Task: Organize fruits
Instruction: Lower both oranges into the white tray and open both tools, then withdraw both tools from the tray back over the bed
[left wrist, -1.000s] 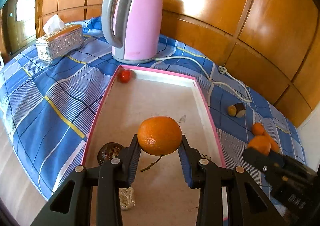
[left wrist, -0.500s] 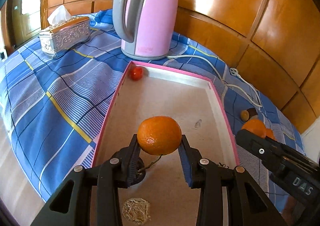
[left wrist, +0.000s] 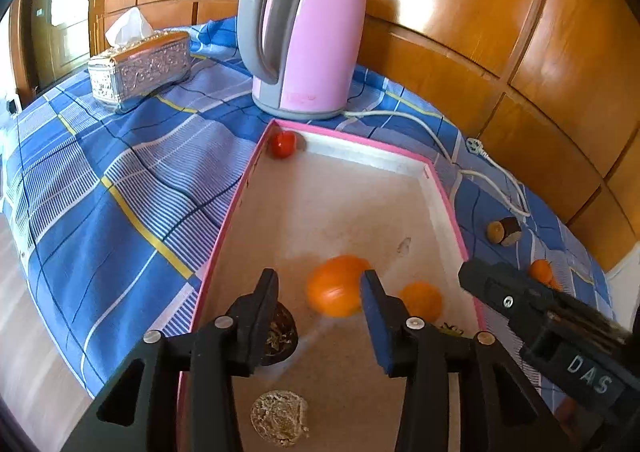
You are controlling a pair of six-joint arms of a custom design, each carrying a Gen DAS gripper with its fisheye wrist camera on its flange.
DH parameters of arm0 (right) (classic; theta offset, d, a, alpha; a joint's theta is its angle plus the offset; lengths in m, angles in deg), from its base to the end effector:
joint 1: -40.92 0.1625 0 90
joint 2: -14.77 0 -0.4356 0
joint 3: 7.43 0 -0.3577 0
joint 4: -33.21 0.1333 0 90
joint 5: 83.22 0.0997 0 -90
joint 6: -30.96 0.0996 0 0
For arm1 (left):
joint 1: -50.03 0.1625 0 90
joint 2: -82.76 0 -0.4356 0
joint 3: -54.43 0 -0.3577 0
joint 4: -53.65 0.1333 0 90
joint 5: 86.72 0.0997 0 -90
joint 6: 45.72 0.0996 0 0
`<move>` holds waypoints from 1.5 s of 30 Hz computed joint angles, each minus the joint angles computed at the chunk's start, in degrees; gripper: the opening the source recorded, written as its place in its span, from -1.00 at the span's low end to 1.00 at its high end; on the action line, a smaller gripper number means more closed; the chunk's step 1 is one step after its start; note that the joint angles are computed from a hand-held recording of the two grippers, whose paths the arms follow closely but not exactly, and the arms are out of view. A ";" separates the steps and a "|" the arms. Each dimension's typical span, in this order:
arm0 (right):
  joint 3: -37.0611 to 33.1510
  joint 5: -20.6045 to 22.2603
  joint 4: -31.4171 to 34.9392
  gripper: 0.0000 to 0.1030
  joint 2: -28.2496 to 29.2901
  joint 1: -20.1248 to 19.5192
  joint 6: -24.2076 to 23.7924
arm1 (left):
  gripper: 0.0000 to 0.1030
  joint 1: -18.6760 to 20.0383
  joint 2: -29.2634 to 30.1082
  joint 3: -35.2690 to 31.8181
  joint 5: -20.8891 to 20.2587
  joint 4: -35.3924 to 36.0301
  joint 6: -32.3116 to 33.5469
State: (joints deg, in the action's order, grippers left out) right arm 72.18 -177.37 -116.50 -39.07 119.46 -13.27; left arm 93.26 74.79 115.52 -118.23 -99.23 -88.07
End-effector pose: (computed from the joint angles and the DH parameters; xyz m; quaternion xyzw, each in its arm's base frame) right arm -0.0189 -0.7281 0.3319 0.2595 -0.9200 0.2417 0.1669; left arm -0.3993 -0.6748 -0.0976 -0.0080 0.8703 -0.3944 0.2948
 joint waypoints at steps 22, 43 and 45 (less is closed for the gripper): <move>8.15 0.12 -7.11 -0.16 -6.45 -3.01 2.80 | -0.06 -3.37 0.81 0.71 0.51 -1.58 2.26; 10.60 -0.20 -11.68 -0.16 -10.08 -6.94 3.85 | -0.06 -5.65 5.27 -5.94 -2.85 0.26 9.53; 10.74 -0.30 -11.98 -0.16 -10.27 -7.20 4.07 | -0.06 -5.79 5.53 -6.27 -2.99 0.42 10.00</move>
